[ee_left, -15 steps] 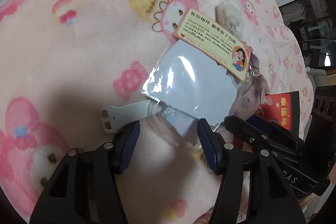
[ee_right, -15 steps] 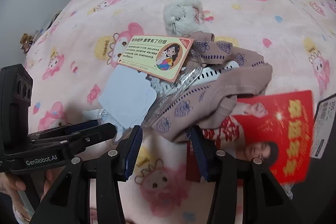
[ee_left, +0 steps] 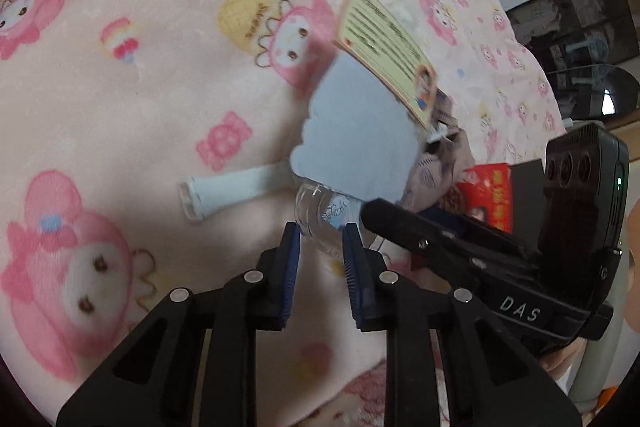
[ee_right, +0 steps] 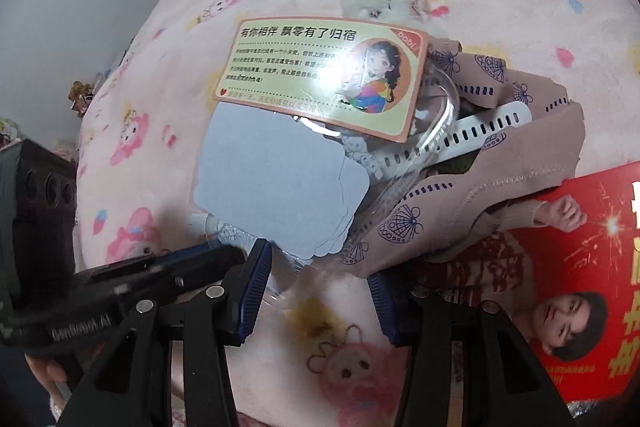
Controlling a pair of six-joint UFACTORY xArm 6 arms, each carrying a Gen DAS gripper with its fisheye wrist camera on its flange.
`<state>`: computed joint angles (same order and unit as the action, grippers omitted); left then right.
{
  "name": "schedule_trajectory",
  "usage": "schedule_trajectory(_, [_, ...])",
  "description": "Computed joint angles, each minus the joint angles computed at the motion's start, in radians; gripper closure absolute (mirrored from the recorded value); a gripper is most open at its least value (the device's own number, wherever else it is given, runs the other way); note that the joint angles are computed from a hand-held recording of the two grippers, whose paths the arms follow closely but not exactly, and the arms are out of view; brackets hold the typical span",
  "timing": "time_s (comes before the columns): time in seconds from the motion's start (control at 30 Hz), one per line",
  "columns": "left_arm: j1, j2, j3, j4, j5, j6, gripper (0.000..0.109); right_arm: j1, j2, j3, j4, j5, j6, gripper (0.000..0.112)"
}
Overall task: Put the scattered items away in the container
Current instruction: 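Reach the left gripper toward the clear bag and cards on the bedspread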
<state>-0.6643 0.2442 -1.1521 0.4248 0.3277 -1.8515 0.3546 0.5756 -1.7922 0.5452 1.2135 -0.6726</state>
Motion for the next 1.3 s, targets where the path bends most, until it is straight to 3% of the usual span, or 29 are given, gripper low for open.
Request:
schedule_trajectory(0.13, [0.012,0.002,-0.012,-0.034,0.007,0.029,0.080,-0.011,-0.045,0.032,0.024,0.005,-0.017,0.073])
schedule_trajectory(0.27, [0.038,-0.054,0.070,0.109,0.031,-0.150,0.059,-0.007,-0.077,0.062,-0.051,-0.087,0.023,0.073])
schedule_trajectory(0.37, [0.080,-0.056,0.101,0.299,-0.022,-0.324,0.050,-0.050,-0.026,-0.012,-0.009,-0.012,0.031,0.073])
schedule_trajectory(0.43, [0.102,-0.025,0.093,0.287,-0.040,-0.319,0.050,-0.034,0.005,-0.034,-0.003,-0.022,0.037,0.073])
schedule_trajectory(0.53, [0.118,0.008,0.062,0.264,-0.059,-0.296,0.054,-0.013,0.044,-0.065,-0.048,-0.036,0.089,0.073])
schedule_trajectory(0.57, [0.119,0.021,0.048,0.199,-0.071,-0.223,0.070,-0.015,0.053,-0.074,-0.030,-0.028,0.087,0.073])
schedule_trajectory(0.63, [0.107,0.058,-0.012,0.097,-0.055,-0.104,0.090,-0.014,0.044,-0.067,-0.025,-0.025,0.077,0.073])
schedule_trajectory(0.8, [0.052,0.070,-0.119,0.122,0.040,-0.066,0.095,-0.032,-0.034,0.012,0.043,-0.021,0.008,0.080])
schedule_trajectory(0.9, [0.035,0.059,-0.116,0.142,0.002,-0.077,0.102,-0.047,-0.068,0.049,0.064,-0.037,0.000,0.082])
schedule_trajectory(1.03, [0.000,0.049,-0.177,0.173,0.079,-0.053,0.105,-0.097,-0.085,0.062,0.103,-0.020,-0.028,0.087])
schedule_trajectory(1.13, [-0.020,0.062,-0.219,0.105,0.069,0.046,0.105,-0.088,-0.156,0.148,0.136,-0.095,-0.044,0.096])
schedule_trajectory(1.3, [-0.058,0.123,-0.349,0.033,0.108,0.176,0.106,-0.152,-0.248,0.194,0.209,-0.047,-0.080,0.097])
